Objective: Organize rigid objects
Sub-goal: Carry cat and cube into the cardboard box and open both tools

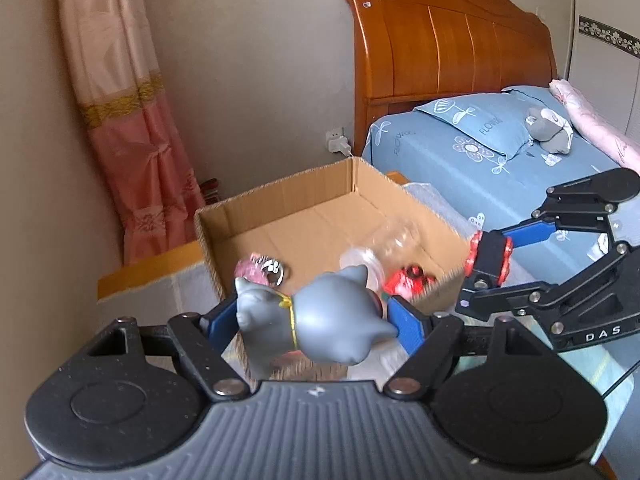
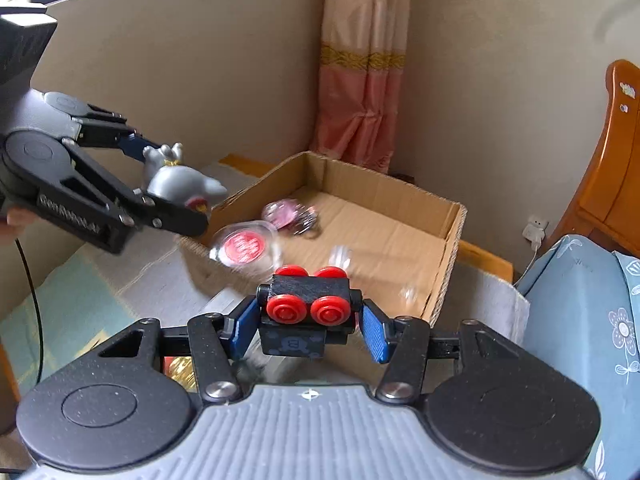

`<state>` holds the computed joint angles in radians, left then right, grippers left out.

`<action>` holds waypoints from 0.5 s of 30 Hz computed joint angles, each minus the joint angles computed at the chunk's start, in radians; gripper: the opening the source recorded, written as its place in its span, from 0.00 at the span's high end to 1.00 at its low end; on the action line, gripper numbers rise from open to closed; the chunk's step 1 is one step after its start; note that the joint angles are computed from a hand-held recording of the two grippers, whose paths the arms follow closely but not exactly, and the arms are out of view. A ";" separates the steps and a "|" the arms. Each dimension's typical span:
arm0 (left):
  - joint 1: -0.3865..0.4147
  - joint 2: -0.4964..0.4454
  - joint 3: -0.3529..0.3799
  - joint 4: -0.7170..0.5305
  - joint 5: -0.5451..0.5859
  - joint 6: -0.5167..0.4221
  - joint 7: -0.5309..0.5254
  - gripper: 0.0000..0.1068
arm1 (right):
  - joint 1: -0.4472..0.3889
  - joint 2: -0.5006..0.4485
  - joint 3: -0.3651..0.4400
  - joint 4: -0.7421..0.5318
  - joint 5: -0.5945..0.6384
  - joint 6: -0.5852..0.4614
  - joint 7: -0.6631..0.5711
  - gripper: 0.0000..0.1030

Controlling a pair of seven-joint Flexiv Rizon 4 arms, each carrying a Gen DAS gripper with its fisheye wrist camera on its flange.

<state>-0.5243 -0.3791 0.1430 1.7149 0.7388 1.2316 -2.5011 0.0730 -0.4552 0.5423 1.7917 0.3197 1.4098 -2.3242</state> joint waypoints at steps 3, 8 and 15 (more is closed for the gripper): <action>0.028 -0.051 -0.008 -0.055 -0.032 0.003 0.036 0.27 | 0.041 -0.034 -0.048 -0.062 -0.034 -0.021 0.052 0.42; 0.038 -0.126 0.012 -0.129 -0.107 0.013 0.082 0.26 | 0.107 -0.087 -0.128 -0.139 -0.105 -0.030 0.164 0.42; -0.013 -0.171 0.091 -0.177 -0.099 -0.002 0.014 0.10 | 0.129 -0.141 -0.158 -0.195 -0.191 -0.044 0.268 0.42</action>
